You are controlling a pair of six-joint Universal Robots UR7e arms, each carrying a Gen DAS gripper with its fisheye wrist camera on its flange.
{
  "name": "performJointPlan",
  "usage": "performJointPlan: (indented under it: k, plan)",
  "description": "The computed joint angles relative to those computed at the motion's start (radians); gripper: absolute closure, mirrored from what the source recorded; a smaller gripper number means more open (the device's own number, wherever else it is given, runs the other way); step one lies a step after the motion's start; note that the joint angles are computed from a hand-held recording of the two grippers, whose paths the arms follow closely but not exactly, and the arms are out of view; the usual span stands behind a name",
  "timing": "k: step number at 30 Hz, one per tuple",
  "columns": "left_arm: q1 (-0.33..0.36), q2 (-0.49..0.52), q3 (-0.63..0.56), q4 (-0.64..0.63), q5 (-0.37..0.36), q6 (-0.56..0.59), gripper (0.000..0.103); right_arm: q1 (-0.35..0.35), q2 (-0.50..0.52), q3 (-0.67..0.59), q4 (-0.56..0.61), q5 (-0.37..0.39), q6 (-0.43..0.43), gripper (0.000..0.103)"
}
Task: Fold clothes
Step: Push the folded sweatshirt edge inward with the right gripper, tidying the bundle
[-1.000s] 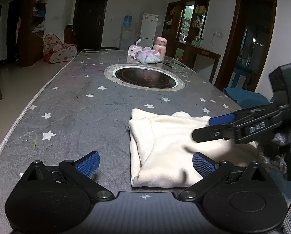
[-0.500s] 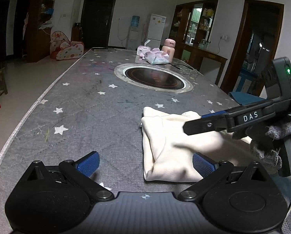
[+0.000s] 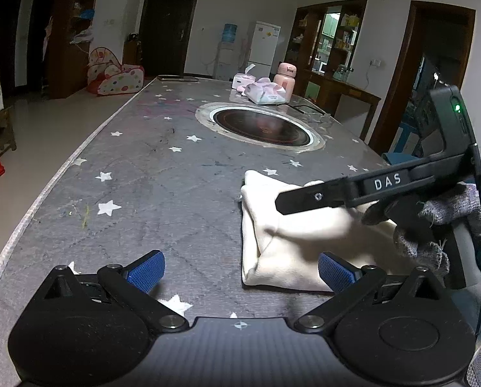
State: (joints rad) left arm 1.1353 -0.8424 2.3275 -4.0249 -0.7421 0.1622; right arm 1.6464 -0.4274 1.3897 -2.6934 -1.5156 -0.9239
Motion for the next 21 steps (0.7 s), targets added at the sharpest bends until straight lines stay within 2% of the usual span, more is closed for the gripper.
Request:
performJointPlan:
  k: [7, 10, 12, 16, 21]
  plan:
    - [-0.005, -0.002, 0.001, 0.006, 0.004, 0.002, 0.000, 0.007, 0.040, -0.045, 0.007, -0.005, 0.010, 0.000]
    - [-0.003, -0.003, 0.000, 0.004, 0.008, 0.001, 0.000, 0.005, 0.019, -0.030, 0.007, 0.013, 0.020, 0.000]
    - [-0.001, -0.001, -0.003, -0.001, 0.010, 0.002, 0.000, 0.006, -0.007, 0.010, -0.039, -0.002, 0.005, 0.000]
    - [-0.003, 0.004, -0.009, -0.025, 0.022, 0.019, 0.000, 0.009, -0.047, 0.108, -0.169, -0.063, -0.104, 0.000]
    - [-0.008, -0.005, -0.006, -0.059, 0.067, 0.027, 0.000, 0.005, -0.053, 0.215, -0.326, -0.071, -0.246, 0.000]
